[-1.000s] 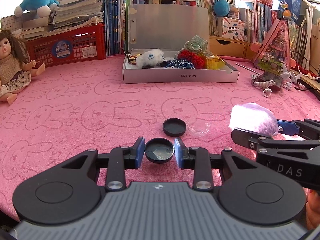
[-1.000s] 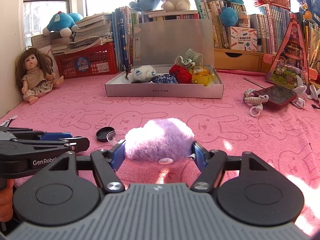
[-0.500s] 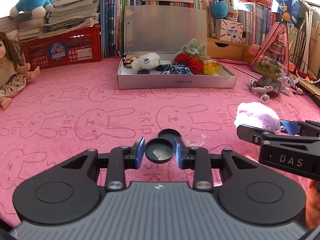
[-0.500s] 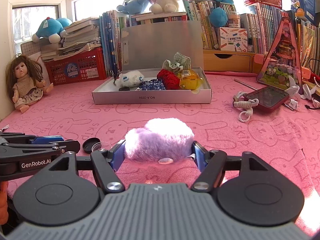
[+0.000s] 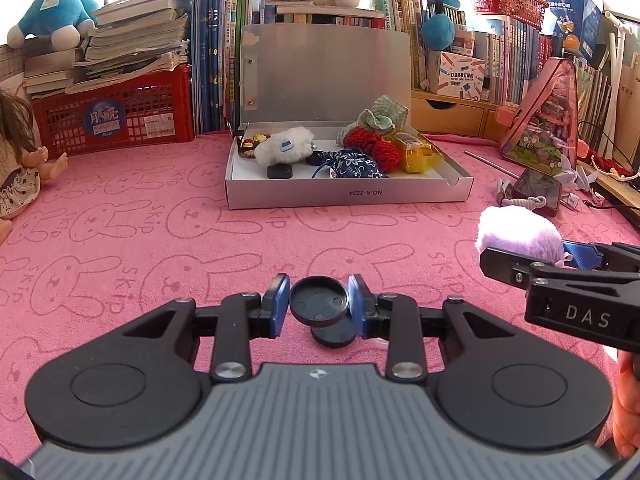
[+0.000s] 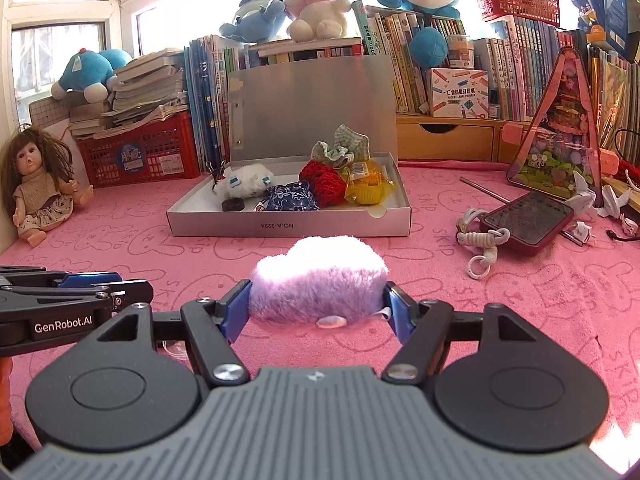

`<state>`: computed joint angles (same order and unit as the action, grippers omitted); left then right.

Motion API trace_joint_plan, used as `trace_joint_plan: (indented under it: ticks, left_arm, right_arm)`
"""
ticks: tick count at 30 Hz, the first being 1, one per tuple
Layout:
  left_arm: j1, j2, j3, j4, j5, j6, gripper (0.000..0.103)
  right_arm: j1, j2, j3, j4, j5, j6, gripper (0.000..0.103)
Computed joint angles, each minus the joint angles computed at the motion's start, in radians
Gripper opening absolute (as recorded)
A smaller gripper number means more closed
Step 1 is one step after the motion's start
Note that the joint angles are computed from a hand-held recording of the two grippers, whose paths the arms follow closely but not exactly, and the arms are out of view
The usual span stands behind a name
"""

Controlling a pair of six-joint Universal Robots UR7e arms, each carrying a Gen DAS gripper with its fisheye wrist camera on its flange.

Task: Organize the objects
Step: 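Carry the purple plush with right tool while left tool carries the cap to the box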

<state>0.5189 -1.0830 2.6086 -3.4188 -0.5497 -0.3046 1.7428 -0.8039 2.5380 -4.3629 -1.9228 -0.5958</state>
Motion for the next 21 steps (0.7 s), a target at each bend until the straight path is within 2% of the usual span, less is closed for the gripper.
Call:
trace_joint_plan:
  ticks: [8,21]
  left_arm:
    - [0.053,0.008,-0.072,-0.087,-0.042,0.131,0.037]
    - [0.145,0.048,-0.210,-0.189,-0.115,0.322,0.037]
  right_arm:
    - [-0.002,-0.054,-0.047,0.080,0.006,-0.002,0.071]
    - [-0.008,-0.134,-0.136,0.280,0.006,0.026,0.071]
